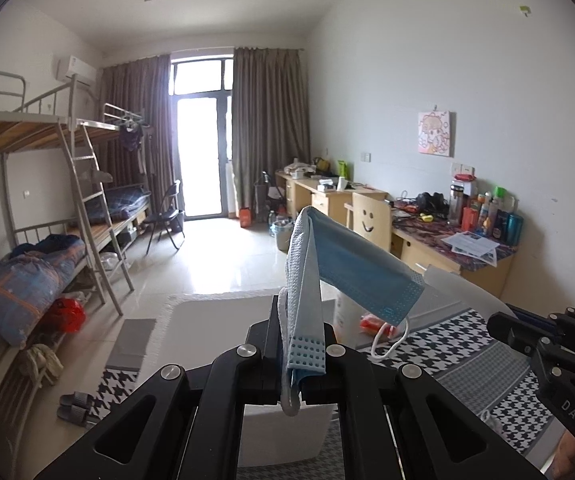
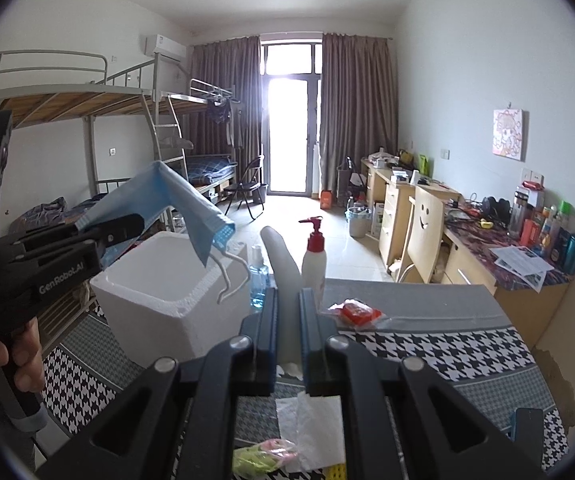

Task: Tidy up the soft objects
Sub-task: 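Carry the mask and the white roll toward the white foam box with both grippers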

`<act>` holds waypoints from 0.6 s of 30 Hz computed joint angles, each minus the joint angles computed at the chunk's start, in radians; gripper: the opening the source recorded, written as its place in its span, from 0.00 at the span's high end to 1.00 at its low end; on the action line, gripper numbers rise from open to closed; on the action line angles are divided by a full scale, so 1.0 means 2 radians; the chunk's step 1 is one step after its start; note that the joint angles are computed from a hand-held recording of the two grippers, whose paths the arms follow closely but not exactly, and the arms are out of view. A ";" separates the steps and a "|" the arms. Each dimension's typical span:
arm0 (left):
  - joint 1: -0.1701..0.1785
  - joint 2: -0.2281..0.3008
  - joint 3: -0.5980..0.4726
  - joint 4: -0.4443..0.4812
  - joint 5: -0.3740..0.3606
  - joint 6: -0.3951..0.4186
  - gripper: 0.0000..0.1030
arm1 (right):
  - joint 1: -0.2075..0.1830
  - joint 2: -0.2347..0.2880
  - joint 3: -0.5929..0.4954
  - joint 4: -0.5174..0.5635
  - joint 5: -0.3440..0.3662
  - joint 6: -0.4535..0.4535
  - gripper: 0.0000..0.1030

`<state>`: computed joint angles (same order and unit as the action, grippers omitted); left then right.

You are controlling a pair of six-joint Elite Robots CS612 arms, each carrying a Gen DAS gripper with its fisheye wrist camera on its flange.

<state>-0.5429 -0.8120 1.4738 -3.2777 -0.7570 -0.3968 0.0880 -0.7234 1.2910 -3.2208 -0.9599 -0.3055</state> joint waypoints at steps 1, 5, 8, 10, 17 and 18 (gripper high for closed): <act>0.001 0.000 0.000 0.003 0.006 -0.003 0.95 | 0.000 0.001 -0.002 0.002 0.001 -0.001 0.88; 0.003 0.000 -0.001 0.019 0.020 -0.014 0.95 | 0.004 0.002 -0.007 0.010 0.003 -0.010 0.88; 0.007 0.000 -0.001 0.031 0.029 -0.028 0.95 | 0.007 0.004 -0.012 0.020 0.004 -0.017 0.88; 0.009 -0.001 -0.001 0.041 0.035 -0.037 0.95 | 0.009 0.005 -0.014 0.025 0.005 -0.023 0.88; 0.018 -0.001 -0.006 0.089 0.038 -0.074 0.95 | 0.014 0.007 -0.022 0.043 0.016 -0.036 0.88; 0.019 -0.002 -0.006 0.094 0.037 -0.079 0.95 | 0.014 0.007 -0.024 0.047 0.018 -0.037 0.88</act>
<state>-0.5040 -0.8157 1.4623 -3.0905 -0.6826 -0.5546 0.1168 -0.7098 1.2434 -3.1261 -0.9241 -0.3787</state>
